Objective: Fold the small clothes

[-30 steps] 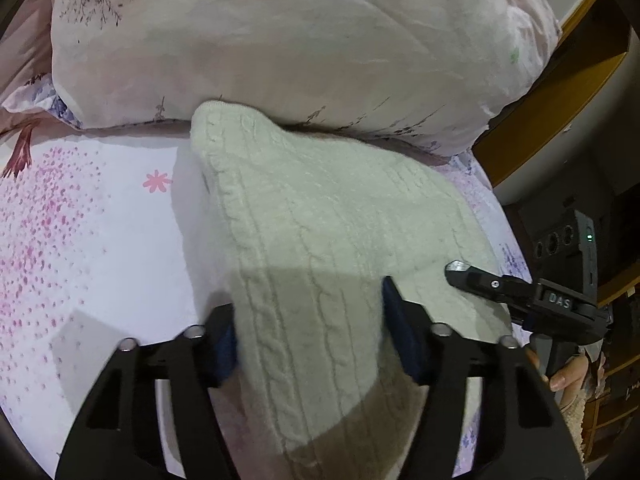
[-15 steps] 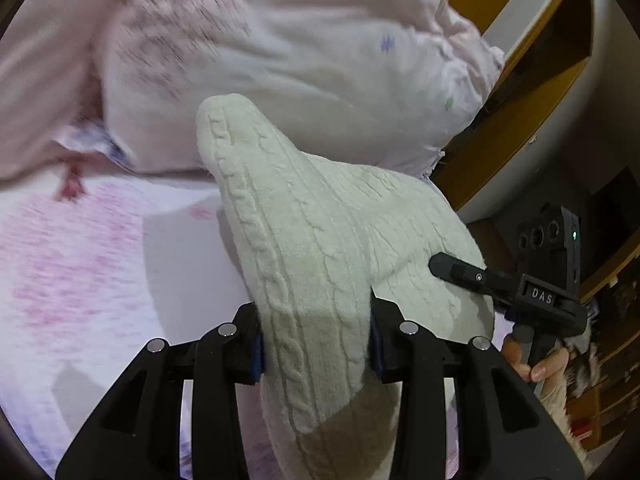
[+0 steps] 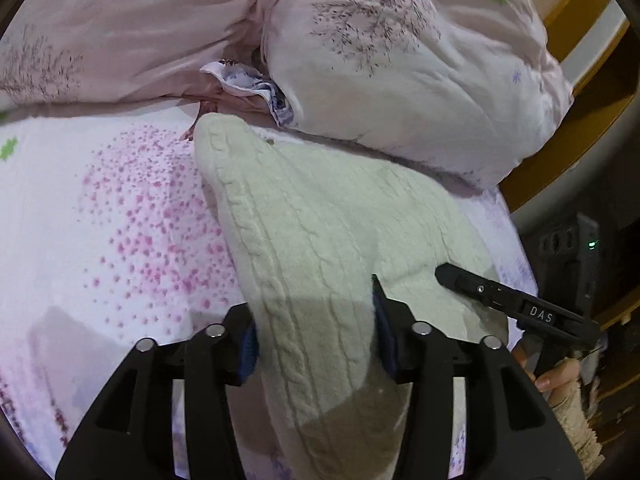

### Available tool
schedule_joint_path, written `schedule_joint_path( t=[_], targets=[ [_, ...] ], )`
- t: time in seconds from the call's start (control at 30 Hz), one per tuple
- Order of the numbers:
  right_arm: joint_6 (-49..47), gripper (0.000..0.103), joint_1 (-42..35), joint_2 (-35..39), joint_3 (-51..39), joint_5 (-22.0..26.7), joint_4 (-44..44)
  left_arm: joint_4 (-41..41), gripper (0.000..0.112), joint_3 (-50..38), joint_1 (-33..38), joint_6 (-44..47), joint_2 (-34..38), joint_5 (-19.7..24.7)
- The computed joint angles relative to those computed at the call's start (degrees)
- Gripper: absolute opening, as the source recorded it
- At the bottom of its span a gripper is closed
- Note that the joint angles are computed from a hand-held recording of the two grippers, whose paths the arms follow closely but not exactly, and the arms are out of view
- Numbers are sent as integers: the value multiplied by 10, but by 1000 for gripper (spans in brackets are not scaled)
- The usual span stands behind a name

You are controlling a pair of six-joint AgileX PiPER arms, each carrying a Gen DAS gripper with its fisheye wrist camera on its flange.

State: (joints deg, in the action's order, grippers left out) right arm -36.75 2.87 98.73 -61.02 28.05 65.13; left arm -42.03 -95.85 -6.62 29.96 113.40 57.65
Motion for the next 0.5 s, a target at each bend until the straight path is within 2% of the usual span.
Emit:
schedule_joint_path(
  t=[0.03,0.17,0.27,0.3,0.33,0.37,0.4,0.43,0.5],
  targets=[
    [-5,45,-13,0,-1,20,7,-2,55,1,2,5,0,0],
    [-53,56,-61,-12,17,49,80,11,66,6,2,5,-10,-20],
    [-71,55,-91,0,10,62,127,2,69,-10,12,-11,1,-20],
    [-64,50,-95,9,1,63,123,-6,69,-20,16,-18,9,-15],
    [-58,23,-92,15,-7,61,118,-10,67,-27,19,-24,15,-13],
    [-60,14,-89,21,-11,56,114,-14,64,-27,21,-27,18,-15],
    [-43,12,-79,23,-14,34,93,-18,55,-30,20,-32,24,-15],
    [-3,10,-65,18,-12,-4,50,-17,54,-34,18,-40,31,-15],
    [55,10,-48,21,-13,-43,-7,-10,54,-26,15,-59,33,-27]
  ],
)
